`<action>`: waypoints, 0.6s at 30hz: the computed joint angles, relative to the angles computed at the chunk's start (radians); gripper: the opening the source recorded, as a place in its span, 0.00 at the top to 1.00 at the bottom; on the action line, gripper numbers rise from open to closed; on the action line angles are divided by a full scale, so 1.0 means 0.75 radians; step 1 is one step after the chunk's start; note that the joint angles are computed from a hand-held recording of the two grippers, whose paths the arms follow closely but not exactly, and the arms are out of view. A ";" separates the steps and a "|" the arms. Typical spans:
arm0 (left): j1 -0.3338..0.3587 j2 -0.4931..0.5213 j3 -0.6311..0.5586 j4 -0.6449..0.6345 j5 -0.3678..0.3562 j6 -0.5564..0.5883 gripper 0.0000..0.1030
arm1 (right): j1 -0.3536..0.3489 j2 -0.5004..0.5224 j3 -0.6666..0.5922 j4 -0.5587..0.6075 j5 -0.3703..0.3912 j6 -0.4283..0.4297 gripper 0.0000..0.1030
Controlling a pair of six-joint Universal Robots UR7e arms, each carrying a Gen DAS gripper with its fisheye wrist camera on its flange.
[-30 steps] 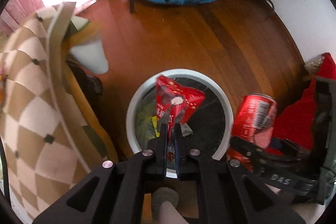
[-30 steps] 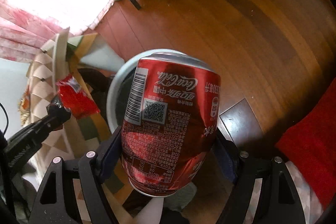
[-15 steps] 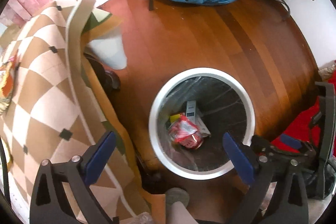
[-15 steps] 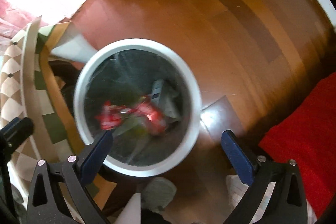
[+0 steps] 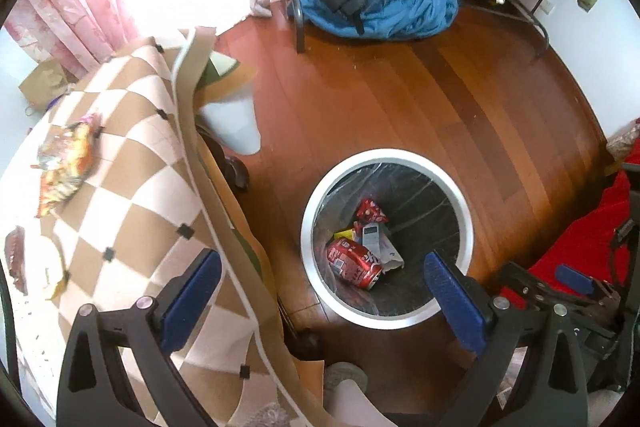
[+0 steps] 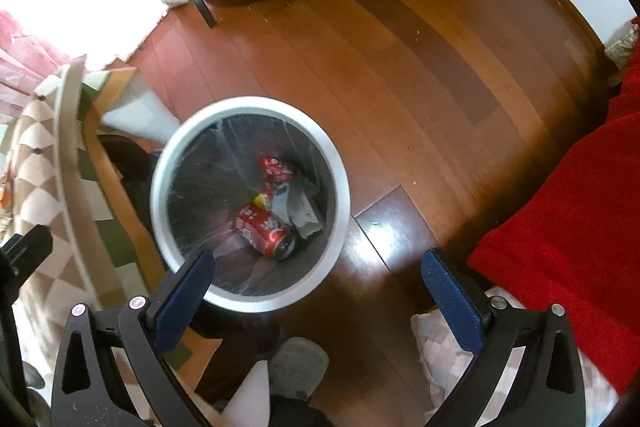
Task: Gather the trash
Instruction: 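Move both tools back toward the table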
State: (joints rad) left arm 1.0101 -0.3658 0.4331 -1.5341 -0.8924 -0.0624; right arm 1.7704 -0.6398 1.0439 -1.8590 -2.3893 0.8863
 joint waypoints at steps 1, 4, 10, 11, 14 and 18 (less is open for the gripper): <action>-0.005 -0.020 0.028 -0.023 0.003 0.004 0.00 | 0.010 -0.002 -0.005 0.007 -0.008 0.004 0.00; -0.024 -0.097 0.130 -0.107 0.015 0.017 0.00 | 0.053 -0.017 -0.019 0.013 -0.025 0.014 0.00; -0.063 -0.224 0.265 -0.227 0.114 0.011 0.00 | 0.137 -0.026 -0.063 0.004 -0.061 0.037 0.00; -0.069 -0.244 0.281 -0.248 0.137 0.013 0.00 | 0.154 -0.022 -0.081 0.004 -0.070 0.039 0.00; -0.076 -0.285 0.276 -0.263 0.192 -0.013 0.00 | 0.199 0.003 -0.143 -0.028 -0.077 0.013 0.00; -0.062 -0.320 0.209 -0.270 0.197 -0.043 0.00 | 0.263 0.091 -0.305 -0.059 -0.063 -0.067 0.00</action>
State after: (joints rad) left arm 0.9632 -0.6059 0.5897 -1.7368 -0.7445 -0.0945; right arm 1.9675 -0.5715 0.8148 -1.9034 -2.4368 0.8363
